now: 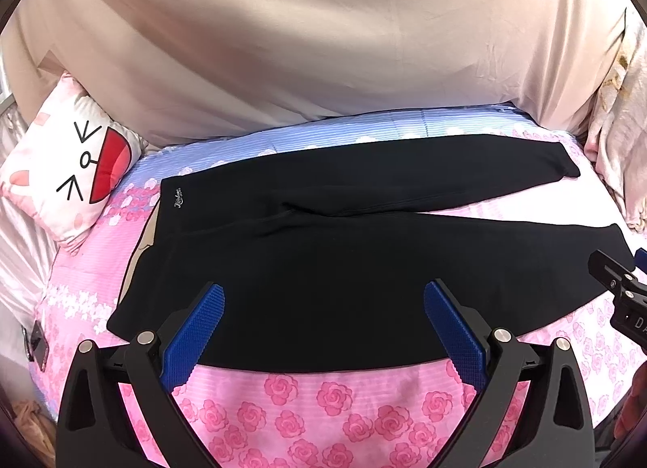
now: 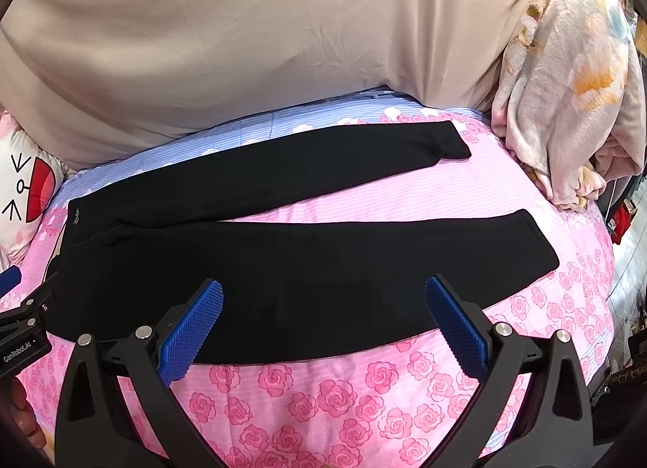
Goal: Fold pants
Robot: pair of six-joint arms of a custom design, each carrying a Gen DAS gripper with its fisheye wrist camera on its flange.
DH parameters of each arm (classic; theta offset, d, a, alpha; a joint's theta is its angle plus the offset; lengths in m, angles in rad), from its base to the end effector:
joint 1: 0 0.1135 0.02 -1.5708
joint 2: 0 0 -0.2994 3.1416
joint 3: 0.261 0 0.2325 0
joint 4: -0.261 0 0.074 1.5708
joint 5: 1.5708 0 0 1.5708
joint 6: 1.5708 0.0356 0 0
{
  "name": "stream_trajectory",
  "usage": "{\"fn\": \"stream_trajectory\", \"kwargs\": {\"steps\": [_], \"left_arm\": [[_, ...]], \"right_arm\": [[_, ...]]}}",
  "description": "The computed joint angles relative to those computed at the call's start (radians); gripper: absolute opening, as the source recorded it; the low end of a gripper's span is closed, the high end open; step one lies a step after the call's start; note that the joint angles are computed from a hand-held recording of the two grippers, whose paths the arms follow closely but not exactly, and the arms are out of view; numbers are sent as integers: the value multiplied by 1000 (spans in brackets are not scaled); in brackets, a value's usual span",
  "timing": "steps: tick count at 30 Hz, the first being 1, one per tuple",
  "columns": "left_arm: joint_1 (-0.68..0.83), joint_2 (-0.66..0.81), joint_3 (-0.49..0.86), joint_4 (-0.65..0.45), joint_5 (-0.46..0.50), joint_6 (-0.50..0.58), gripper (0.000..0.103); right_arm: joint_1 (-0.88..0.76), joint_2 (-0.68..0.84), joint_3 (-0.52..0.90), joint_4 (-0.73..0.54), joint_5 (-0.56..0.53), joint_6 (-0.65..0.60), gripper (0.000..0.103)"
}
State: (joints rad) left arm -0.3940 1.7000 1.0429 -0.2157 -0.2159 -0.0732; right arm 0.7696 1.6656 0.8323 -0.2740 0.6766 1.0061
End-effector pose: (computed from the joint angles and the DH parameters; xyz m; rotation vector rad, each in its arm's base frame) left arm 0.3196 -0.1246 0.2374 0.2917 2.3993 0.0512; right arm 0.2233 0.1853 0.1946 0.4683 2.2972 -0.0911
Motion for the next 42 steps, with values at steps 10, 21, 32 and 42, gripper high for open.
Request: {"fn": "stream_trajectory", "kwargs": {"steps": [10, 21, 32, 42], "left_arm": [[5, 6, 8, -8, 5, 0, 97], [-1, 40, 32, -6, -3, -3, 97], [73, 135, 124, -41, 36, 9, 97], [301, 558, 696, -205, 58, 54, 98]], "right_arm": [[2, -2, -4, -2, 2, 1, 98], [-31, 8, 2, 21, -22, -31, 98], [-197, -19, -74, 145, -105, -179, 98], [-893, 257, 148, 399, -434, -775, 98]]}}
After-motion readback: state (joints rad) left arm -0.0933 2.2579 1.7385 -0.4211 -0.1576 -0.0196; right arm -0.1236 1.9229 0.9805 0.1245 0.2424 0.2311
